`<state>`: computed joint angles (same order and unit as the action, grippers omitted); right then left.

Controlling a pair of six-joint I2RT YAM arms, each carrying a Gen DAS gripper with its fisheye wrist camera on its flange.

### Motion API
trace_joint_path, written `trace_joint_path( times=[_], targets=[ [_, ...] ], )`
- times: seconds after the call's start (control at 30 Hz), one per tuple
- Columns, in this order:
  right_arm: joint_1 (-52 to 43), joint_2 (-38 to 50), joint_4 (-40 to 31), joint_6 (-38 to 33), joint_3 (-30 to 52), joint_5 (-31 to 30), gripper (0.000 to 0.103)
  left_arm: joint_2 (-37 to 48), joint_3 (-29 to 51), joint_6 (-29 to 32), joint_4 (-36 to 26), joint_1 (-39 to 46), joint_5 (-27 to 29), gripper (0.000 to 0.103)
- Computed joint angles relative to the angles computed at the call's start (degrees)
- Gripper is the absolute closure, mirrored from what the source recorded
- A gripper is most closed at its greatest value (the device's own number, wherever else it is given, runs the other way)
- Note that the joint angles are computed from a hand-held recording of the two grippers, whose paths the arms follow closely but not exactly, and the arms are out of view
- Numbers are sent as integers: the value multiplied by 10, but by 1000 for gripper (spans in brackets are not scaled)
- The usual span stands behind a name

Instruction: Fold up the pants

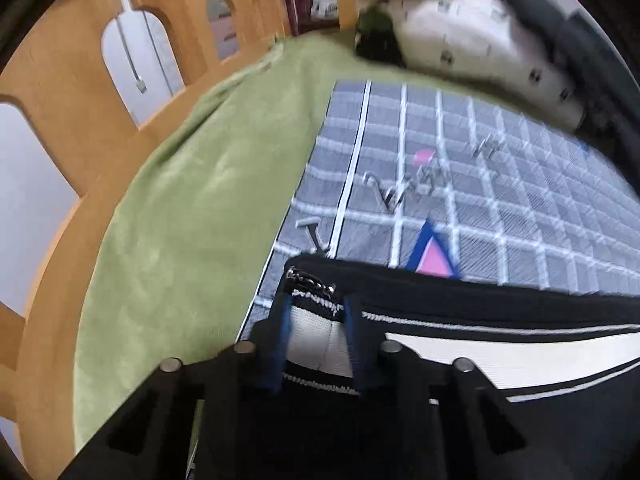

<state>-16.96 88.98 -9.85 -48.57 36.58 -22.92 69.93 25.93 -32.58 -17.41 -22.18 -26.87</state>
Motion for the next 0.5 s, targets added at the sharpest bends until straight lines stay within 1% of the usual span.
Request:
trace_joint_path(
  times=[0.03,0.07,0.13,0.17,0.2,0.23,0.27,0.3,0.33,0.37,0.4,0.43,0.47,0.5],
  targets=[
    [-11,-30,10,-9,-19,-21,100,-53,-19,-8,1,-5,-5,81],
    [-29,-53,3,-14,-27,-51,100,-94,-31,-9,-3,-10,-12,81],
    [-59,-62,-20,-5,-14,-101,100,-128,-40,-2,-1,-1,-13,81],
    [-63,-56,-14,5,-11,-112,100,-112,-37,3,7,8,-5,81],
    [-53,-39,10,27,-10,-105,100,-67,-31,8,29,26,16,81],
    [-40,-18,21,42,-3,-88,100,-4,-21,7,49,42,39,81],
    [-18,18,43,66,3,-57,99,35,-10,11,56,53,51,80],
    [3,50,67,84,4,-23,97,62,-7,4,64,42,36,78],
    [12,63,90,94,1,-9,96,64,-5,-3,57,19,3,75],
    [11,55,109,99,-11,-11,95,66,1,-8,44,8,-13,70],
    [5,42,99,96,-13,-16,89,68,15,-23,12,-7,-33,63],
    [-9,26,70,94,-6,-25,86,64,27,-43,-19,-22,-54,61],
    [-38,7,39,92,4,-44,80,54,33,-56,-41,-34,-71,58],
    [-64,-7,24,87,8,-59,69,32,34,-60,-56,-47,-84,51]
  ],
)
